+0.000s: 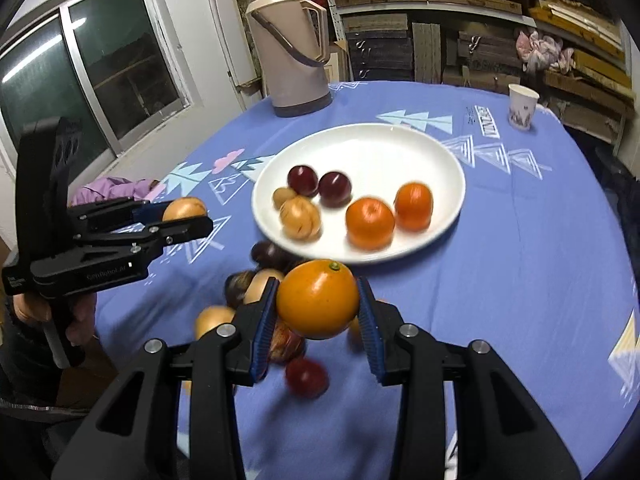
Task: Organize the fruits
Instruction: 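Carry the passion fruit and orange tomato onto the white plate, opening both tools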
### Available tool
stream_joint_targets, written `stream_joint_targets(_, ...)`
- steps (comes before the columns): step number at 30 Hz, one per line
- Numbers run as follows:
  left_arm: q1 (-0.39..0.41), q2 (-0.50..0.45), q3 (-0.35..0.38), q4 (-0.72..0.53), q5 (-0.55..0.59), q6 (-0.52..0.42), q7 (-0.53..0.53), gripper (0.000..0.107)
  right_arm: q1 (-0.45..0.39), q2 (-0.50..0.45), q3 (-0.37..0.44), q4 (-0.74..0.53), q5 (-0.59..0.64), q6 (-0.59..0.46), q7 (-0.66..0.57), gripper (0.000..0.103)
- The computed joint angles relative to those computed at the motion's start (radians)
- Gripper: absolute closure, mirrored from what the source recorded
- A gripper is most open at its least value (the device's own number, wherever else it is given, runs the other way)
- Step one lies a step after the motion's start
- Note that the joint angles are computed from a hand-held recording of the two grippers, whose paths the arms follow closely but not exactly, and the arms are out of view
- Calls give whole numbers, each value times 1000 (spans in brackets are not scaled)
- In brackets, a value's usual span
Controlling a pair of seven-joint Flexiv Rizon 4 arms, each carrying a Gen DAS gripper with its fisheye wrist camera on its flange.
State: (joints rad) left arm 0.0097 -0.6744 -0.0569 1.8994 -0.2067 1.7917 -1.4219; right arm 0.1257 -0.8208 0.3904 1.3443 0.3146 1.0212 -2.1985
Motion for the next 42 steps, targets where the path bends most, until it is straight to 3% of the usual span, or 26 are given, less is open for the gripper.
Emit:
stream_joint_targets(7, -31, -99, 56, -200, -47, -129, 11, 69, 88, -128, -48, -235, -89, -105, 61, 65)
stream_joint_targets(12, 2, -167, 32, -313, -66, -212, 17, 68, 148, -239, -81, -420, -131, -208, 101, 65)
stream_joint_targets(14, -10, -186, 57, -347, -71, -249, 3, 68, 170, -291, -95, -505, -142, -251, 126, 65)
stream_joint_targets(22, -1, -221, 55, -394, -57, -302, -11, 68, 202, -368, -133, -596, -159, -274, 164, 65)
stream_joint_targets(29, -9, -215, 68, -391, -55, -312, -36, 68, 195, -357, -134, -572, -148, -236, 188, 64)
stream_joint_targets(36, 1, -148, 40, -289, -28, -201, -19, 61, 134, -249, -88, -411, -95, -117, 156, 60)
stream_joint_targets(42, -26, -99, 55, -195, -20, -137, -24, 54, 67, -142, -60, -226, -55, -20, 149, 43)
